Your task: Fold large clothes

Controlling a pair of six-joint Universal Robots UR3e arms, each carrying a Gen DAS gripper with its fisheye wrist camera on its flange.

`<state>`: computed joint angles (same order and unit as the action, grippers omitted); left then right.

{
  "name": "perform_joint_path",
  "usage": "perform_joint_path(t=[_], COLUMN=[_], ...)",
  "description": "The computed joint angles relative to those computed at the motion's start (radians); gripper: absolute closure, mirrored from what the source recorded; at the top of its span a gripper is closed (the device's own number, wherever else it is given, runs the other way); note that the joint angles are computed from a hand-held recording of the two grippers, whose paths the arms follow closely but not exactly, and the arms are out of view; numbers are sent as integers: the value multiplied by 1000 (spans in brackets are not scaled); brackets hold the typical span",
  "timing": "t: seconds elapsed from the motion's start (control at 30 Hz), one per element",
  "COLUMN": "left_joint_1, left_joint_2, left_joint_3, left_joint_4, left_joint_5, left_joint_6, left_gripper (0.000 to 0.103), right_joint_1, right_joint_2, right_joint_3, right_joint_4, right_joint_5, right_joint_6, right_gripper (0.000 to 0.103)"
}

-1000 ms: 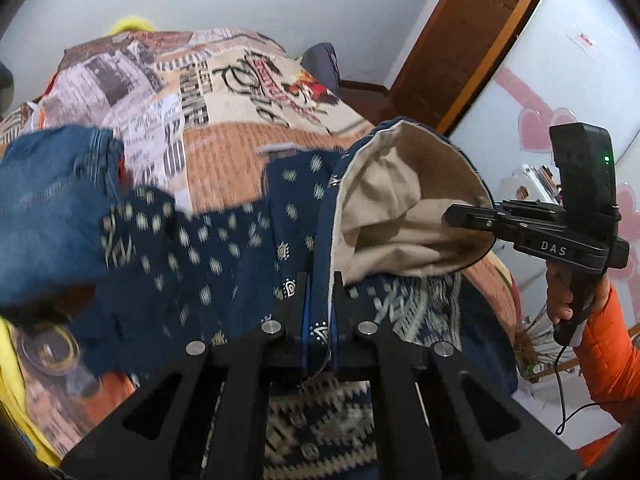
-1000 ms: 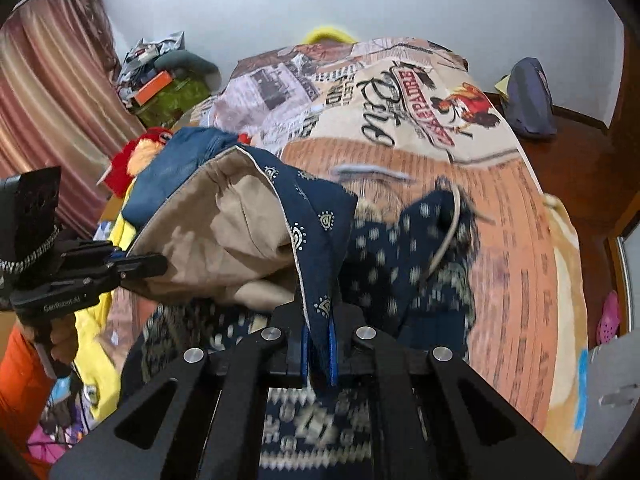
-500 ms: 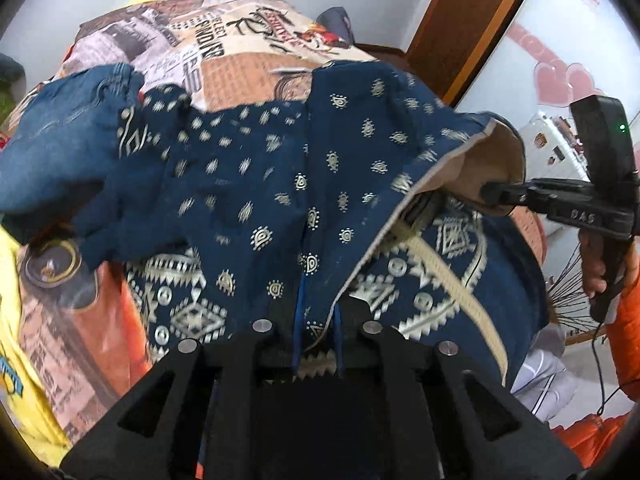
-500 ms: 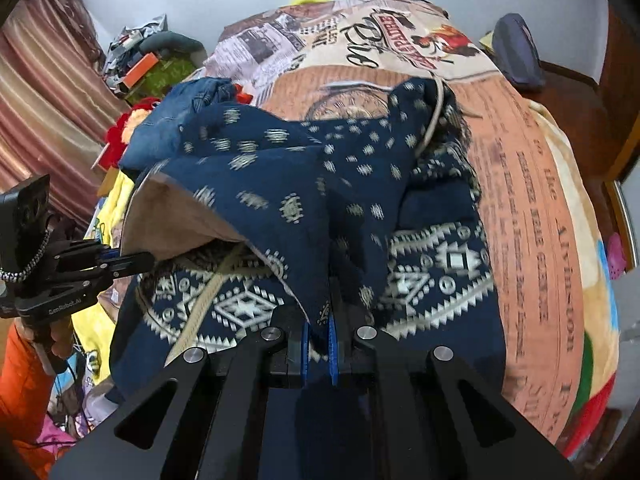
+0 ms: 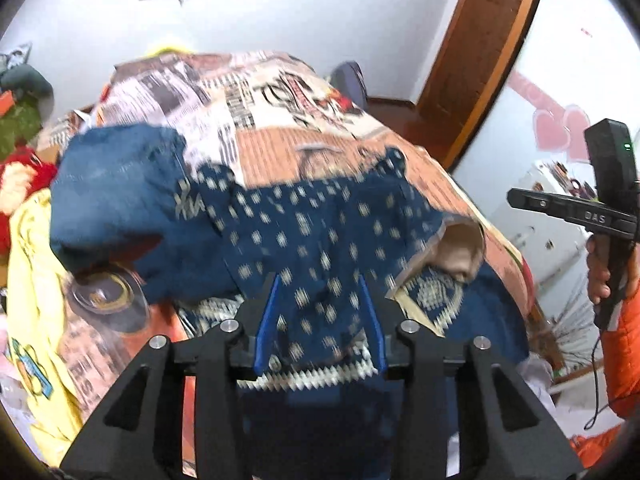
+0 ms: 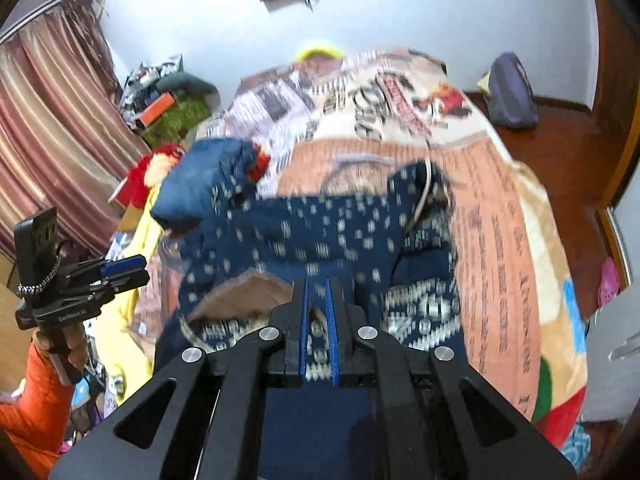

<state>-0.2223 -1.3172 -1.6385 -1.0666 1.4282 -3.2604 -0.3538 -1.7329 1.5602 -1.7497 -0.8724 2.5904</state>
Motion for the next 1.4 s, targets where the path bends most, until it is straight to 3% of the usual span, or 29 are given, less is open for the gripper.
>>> perform_joint_path(t=[0.33,0.5,0.6,0.7,0.77,1.0,1.07,1.2,1.4], left_joint_1=[-12,-94,-126,-105,-76,-27,-13,101,334], left_joint_2=[-241,-295,-274,-172,-118,-3,15,95,160], left_joint_3=[117,71,-6,-154,-196,-208,-199,-213,-265], left_joint_4=[45,46,40,126,119,33,23,7,3], left_joint_5=[-59,53,108,93,56,35,55,42,-57], left_joint_6=[-26,-21,5,-5,-7,-28,-33,-36,-45], left_gripper=[64,64,63,55,54,53,52,43,40], right_joint_1=[186,222,211,158,127,72,73,39,14], right_joint_2=[248,291,243,166,126,64,74,43,109], right_joint_3=[-115,-49,65,164,199,169,147,163,115], right_joint_4=[-190,-184,-194,-171,-151,-52,-69,-176,-280], right_joint_5=[-89,-158,-201,-184,-165,-154,-155,-137,-136], right_joint_6=[184,161,89,15,-12,-29,-13,37,131], right_gripper=[95,95,95,95,95,94,88,57,47])
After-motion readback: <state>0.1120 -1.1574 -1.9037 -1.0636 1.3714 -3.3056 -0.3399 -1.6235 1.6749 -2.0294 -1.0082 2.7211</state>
